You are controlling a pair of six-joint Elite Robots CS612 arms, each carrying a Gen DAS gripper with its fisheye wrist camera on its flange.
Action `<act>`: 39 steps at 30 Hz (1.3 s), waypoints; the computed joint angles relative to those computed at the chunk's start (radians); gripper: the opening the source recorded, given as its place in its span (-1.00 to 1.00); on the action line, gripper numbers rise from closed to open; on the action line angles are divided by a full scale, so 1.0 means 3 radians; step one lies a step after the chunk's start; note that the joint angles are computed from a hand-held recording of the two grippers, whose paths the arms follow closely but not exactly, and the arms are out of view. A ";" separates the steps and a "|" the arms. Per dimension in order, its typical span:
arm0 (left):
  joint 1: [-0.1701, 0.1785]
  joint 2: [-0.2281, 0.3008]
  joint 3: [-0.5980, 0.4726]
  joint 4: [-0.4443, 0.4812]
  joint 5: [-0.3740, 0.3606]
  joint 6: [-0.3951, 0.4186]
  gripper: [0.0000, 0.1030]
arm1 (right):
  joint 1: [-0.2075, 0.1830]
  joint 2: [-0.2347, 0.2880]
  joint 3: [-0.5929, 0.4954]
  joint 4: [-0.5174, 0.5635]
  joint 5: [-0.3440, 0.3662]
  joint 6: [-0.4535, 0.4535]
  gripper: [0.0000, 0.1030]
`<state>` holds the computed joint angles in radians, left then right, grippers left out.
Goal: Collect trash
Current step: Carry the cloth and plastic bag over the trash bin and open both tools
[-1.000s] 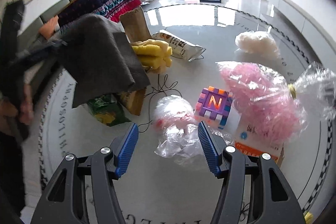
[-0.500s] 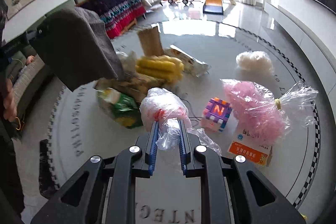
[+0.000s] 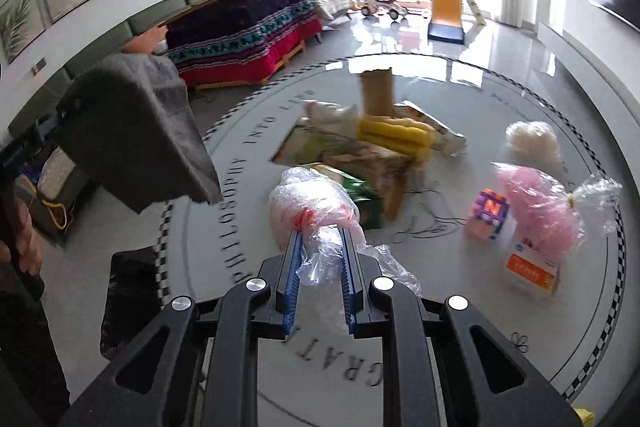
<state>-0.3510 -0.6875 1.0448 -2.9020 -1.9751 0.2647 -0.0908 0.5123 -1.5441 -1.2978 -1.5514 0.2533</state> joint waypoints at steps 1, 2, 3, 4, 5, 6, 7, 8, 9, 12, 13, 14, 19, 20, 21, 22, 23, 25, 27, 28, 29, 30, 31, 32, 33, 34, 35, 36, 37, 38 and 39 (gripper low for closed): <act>0.0016 -0.0031 0.0068 -0.0038 0.0014 -0.0002 -0.79 | 0.0023 -0.0010 0.0017 -0.0013 0.0011 -0.0020 -0.61; 0.0039 -0.0074 0.0164 -0.0090 0.0029 -0.0013 -0.79 | 0.0046 -0.0021 0.0037 -0.0028 0.0022 -0.0043 -0.62; 0.0053 -0.0100 0.0221 -0.0124 0.0046 -0.0025 -0.79 | 0.0076 -0.0035 0.0072 -0.0056 0.0051 -0.0078 -0.61; 0.0072 -0.0128 0.0287 -0.0165 0.0063 -0.0033 -0.79 | 0.0095 -0.0040 0.0087 -0.0068 0.0070 -0.0093 -0.61; 0.0092 -0.0153 0.0346 -0.0194 0.0082 -0.0040 -0.79 | 0.0125 -0.0055 0.0127 -0.0090 0.0110 -0.0128 -0.61; 0.0117 -0.0183 0.0424 -0.0240 0.0118 -0.0059 -0.79 | 0.0146 -0.0061 0.0148 -0.0099 0.0136 -0.0155 -0.61; 0.0138 -0.0206 0.0483 -0.0283 0.0154 -0.0082 -0.79 | 0.0171 -0.0071 0.0179 -0.0113 0.0160 -0.0184 -0.61; 0.0155 -0.0226 0.0536 -0.0313 0.0190 -0.0098 -0.79 | 0.0205 -0.0087 0.0227 -0.0132 0.0200 -0.0232 -0.61; 0.0179 -0.0250 0.0601 -0.0344 0.0225 -0.0122 -0.79 | 0.0233 -0.0100 0.0264 -0.0143 0.0231 -0.0270 -0.61; 0.0251 -0.0303 0.0746 -0.0405 0.0327 -0.0212 -0.79 | 0.0316 -0.0148 0.0390 -0.0175 0.0319 -0.0363 -0.61; 0.0272 -0.0319 0.0791 -0.0420 0.0363 -0.0242 -0.79 | 0.0344 -0.0166 0.0435 -0.0186 0.0355 -0.0395 -0.61; 0.0288 -0.0332 0.0827 -0.0432 0.0386 -0.0264 -0.79 | 0.0371 -0.0183 0.0480 -0.0197 0.0385 -0.0423 -0.61; 0.0399 -0.0409 0.1018 -0.0464 0.0548 -0.0397 -0.79 | 0.0510 -0.0264 0.0727 -0.0282 0.0624 -0.0550 -0.61; 0.0416 -0.0423 0.1049 -0.0457 0.0591 -0.0419 -0.79 | 0.0536 -0.0282 0.0781 -0.0289 0.0698 -0.0577 -0.61; 0.0437 -0.0438 0.1088 -0.0445 0.0652 -0.0448 -0.79 | 0.0555 -0.0294 0.0818 -0.0286 0.0745 -0.0601 -0.61; 0.0457 -0.0448 0.1120 -0.0437 0.0704 -0.0473 -0.79 | 0.0580 -0.0313 0.0872 -0.0280 0.0794 -0.0640 -0.61; 0.0474 -0.0451 0.1138 -0.0432 0.0738 -0.0488 -0.79 | 0.0606 -0.0330 0.0918 -0.0269 0.0826 -0.0677 -0.61; 0.0507 -0.0452 0.1179 -0.0381 0.0898 -0.0569 -0.80 | 0.0662 -0.0367 0.1016 -0.0231 0.0890 -0.0769 -0.61; 0.0537 -0.0439 0.1187 -0.0279 0.1041 -0.0696 -0.79 | 0.0707 -0.0390 0.1086 -0.0177 0.0968 -0.0858 -0.61; 0.0552 -0.0432 0.1183 -0.0237 0.1076 -0.0741 -0.79 | 0.0728 -0.0402 0.1127 -0.0163 0.0997 -0.0904 -0.61; 0.0570 -0.0421 0.1174 -0.0187 0.1117 -0.0804 -0.80 | 0.0752 -0.0412 0.1154 -0.0148 0.1015 -0.0943 -0.61; 0.0592 -0.0412 0.1171 -0.0142 0.1153 -0.0877 -0.80 | 0.0785 -0.0434 0.1217 -0.0142 0.1041 -0.0990 -0.61; 0.0602 -0.0406 0.1167 -0.0110 0.1186 -0.0928 -0.80 | 0.0804 -0.0454 0.1270 -0.0139 0.1069 -0.1013 -0.60; 0.0611 -0.0402 0.1164 -0.0084 0.1222 -0.0974 -0.80 | 0.0825 -0.0489 0.1359 -0.0141 0.1122 -0.1035 -0.54; 0.0618 -0.0396 0.1154 -0.0048 0.1255 -0.1014 -0.80 | 0.0850 -0.0526 0.1446 -0.0130 0.1130 -0.1069 -0.27; 0.0623 -0.0395 0.1143 -0.0008 0.1286 -0.1055 -0.75 | 0.0874 -0.0551 0.1512 -0.0157 0.1068 -0.1075 -0.03; 0.0627 -0.0393 0.1129 0.0037 0.1326 -0.1122 -0.29 | 0.0906 -0.0557 0.1552 -0.0257 0.0956 -0.1055 0.37; 0.0632 -0.0393 0.1112 0.0105 0.1385 -0.1208 0.24 | 0.0922 -0.0556 0.1567 -0.0322 0.0895 -0.1050 0.41; 0.0631 -0.0398 0.1122 0.0095 0.1473 -0.1290 0.83 | 0.0935 -0.0566 0.1598 -0.0350 0.0865 -0.1067 0.41; 0.0632 -0.0405 0.1146 0.0027 0.1517 -0.1330 0.88 | 0.0935 -0.0577 0.1622 -0.0334 0.0901 -0.1071 0.41; 0.0641 -0.0406 0.1162 -0.0033 0.1513 -0.1336 0.88 | 0.0928 -0.0573 0.1614 -0.0321 0.0936 -0.1050 0.41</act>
